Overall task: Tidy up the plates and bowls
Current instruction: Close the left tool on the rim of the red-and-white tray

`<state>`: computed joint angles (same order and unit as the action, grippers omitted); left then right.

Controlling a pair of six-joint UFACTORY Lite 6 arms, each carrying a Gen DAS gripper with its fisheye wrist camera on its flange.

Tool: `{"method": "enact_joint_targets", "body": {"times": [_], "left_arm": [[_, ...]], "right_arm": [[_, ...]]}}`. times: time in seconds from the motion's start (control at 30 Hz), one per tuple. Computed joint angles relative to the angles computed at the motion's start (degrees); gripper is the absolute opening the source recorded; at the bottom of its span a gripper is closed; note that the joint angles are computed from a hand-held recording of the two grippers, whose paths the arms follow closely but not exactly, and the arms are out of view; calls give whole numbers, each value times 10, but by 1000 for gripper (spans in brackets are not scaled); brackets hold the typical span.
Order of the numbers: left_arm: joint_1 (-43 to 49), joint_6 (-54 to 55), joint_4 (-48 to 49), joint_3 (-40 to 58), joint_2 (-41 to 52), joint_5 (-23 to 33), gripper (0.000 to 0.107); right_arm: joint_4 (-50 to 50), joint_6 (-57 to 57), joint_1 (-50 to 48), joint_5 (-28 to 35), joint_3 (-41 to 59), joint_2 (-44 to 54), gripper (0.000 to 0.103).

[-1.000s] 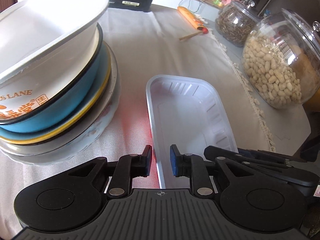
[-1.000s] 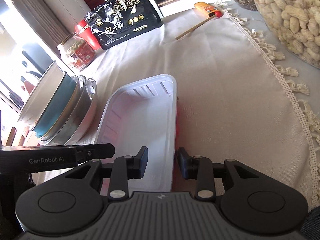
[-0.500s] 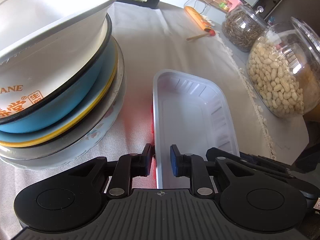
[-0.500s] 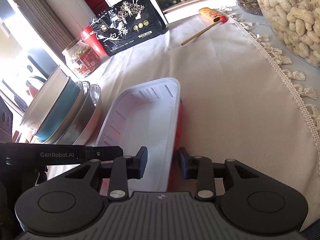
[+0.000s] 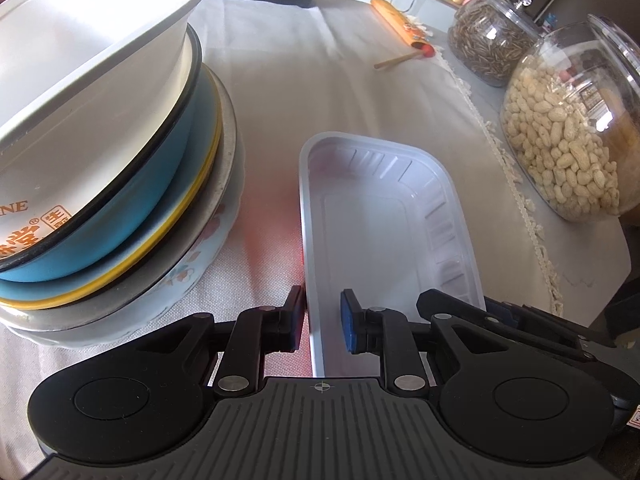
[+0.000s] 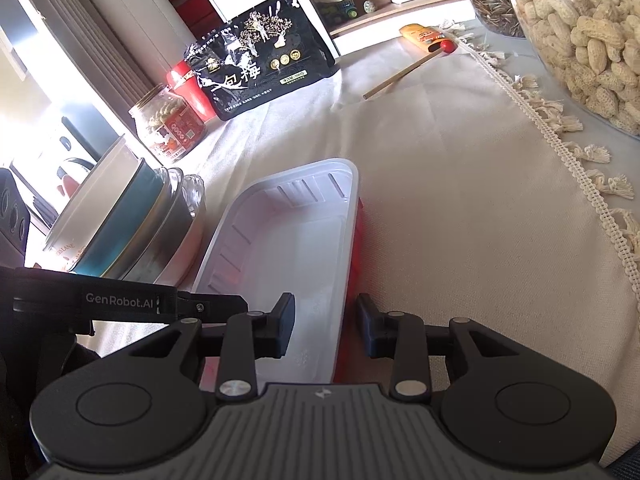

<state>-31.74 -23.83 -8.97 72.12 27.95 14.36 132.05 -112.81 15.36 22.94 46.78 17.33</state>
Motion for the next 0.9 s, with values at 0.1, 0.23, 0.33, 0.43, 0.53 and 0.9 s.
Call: {"method": "enact_joint_targets", "body": {"times": [0.1,0.23,0.33,0.43,0.53,0.9], "left_arm": [[-9,-48,55,-7,-4,-8,22],[-15,-90,99,3,2,2,22],[-17,-106,108,23,12,23,22],[-19,-143,122,35,17,39,22],[-38,-262,216,48,24,61,18],[-96,-351,302,99,49,154,17]], "right_arm": [[-14,17,-9,9,-6,-3,33],[0,22,-15,10,-3,1,33],[43,1,-10,-9,4,3,33],[9,32,-20,-1,-3,-7,33],[-43,69,-33,7,-12,-15,32],[-82,71,-63,55,-56,-52,33]]}}
